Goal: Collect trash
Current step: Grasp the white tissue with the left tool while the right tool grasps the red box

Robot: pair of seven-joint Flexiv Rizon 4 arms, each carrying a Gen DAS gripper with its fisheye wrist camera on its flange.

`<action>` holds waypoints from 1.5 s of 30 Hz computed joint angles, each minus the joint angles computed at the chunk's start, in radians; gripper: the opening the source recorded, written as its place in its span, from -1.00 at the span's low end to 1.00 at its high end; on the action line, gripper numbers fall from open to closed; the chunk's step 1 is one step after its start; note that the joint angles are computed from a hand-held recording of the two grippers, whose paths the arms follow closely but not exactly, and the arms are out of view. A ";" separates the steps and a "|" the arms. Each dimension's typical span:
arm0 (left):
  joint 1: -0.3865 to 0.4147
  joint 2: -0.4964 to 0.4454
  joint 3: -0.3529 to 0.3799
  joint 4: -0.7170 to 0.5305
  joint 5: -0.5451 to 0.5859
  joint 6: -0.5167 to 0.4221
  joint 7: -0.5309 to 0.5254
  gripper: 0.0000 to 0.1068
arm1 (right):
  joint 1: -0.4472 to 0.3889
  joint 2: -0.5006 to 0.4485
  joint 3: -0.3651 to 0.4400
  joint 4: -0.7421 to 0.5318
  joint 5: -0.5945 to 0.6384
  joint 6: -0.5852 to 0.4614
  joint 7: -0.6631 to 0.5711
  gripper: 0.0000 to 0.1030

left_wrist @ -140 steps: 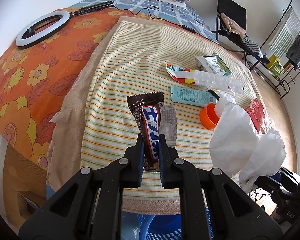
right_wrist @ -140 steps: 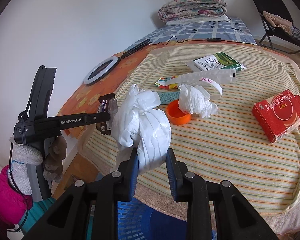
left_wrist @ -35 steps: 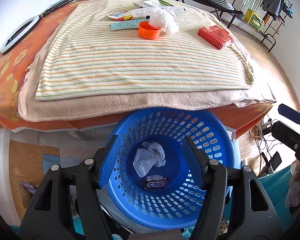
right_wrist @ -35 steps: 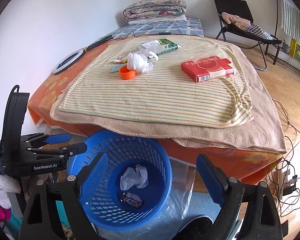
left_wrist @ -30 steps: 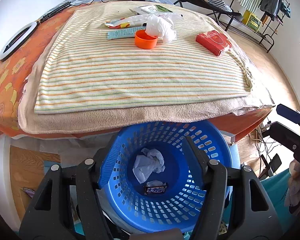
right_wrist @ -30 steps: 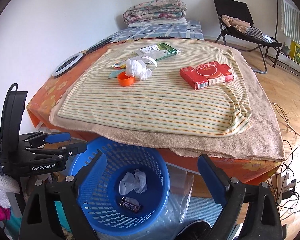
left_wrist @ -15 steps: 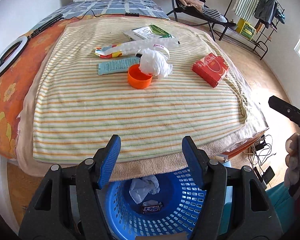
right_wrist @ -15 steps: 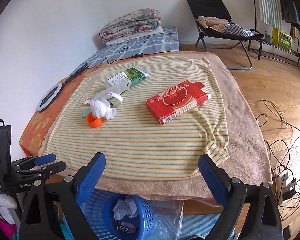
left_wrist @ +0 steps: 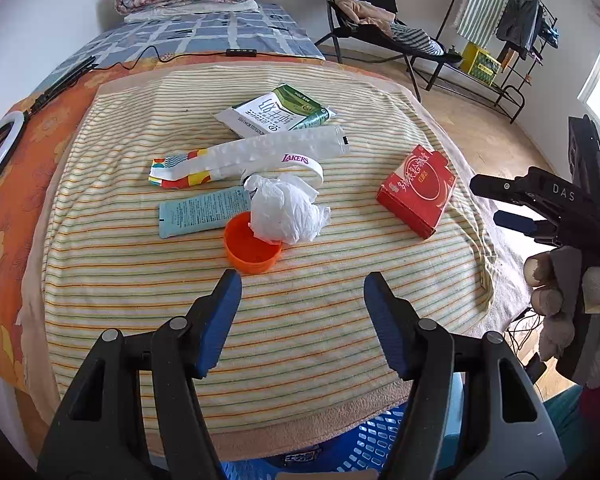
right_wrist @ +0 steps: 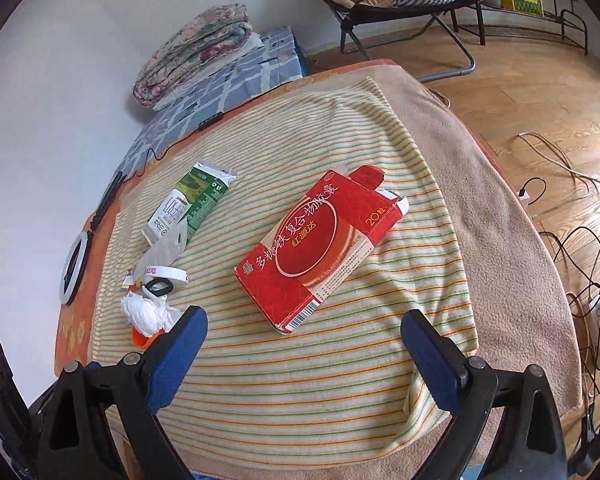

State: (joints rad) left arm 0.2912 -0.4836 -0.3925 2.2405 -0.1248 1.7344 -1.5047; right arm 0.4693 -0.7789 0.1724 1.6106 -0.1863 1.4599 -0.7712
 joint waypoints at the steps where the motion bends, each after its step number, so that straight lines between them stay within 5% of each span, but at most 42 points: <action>1: -0.001 -0.007 0.002 -0.013 -0.003 -0.009 0.002 0.23 | -0.011 -0.020 0.015 -0.034 0.009 -0.020 0.007 0.91; 5: -0.036 -0.036 0.042 -0.066 -0.023 -0.034 0.015 0.23 | 0.013 -0.081 -0.014 -0.165 0.005 -0.149 0.053 0.91; 14: -0.010 -0.084 0.007 -0.109 -0.062 -0.063 0.055 0.22 | 0.045 -0.197 -0.055 -0.394 0.002 -0.349 0.136 0.91; 26: -0.062 -0.123 0.049 -0.181 -0.104 -0.090 0.084 0.06 | 0.114 -0.339 -0.123 -0.662 -0.093 -0.636 0.098 0.99; 31: -0.096 -0.149 0.082 -0.221 -0.130 -0.124 0.097 -0.28 | 0.102 -0.321 -0.115 -0.613 -0.090 -0.591 0.049 0.99; 38: -0.002 -0.161 -0.020 -0.200 -0.149 -0.081 0.121 -0.65 | 0.087 -0.270 -0.102 -0.503 -0.076 -0.492 -0.011 0.94; 40: 0.008 -0.158 -0.028 -0.195 -0.140 -0.072 0.117 -0.92 | 0.083 -0.256 -0.098 -0.473 -0.072 -0.464 -0.017 0.89; 45: -0.004 -0.150 -0.010 -0.189 -0.125 -0.061 0.097 -0.92 | 0.083 -0.220 -0.102 -0.409 -0.078 -0.397 -0.030 0.78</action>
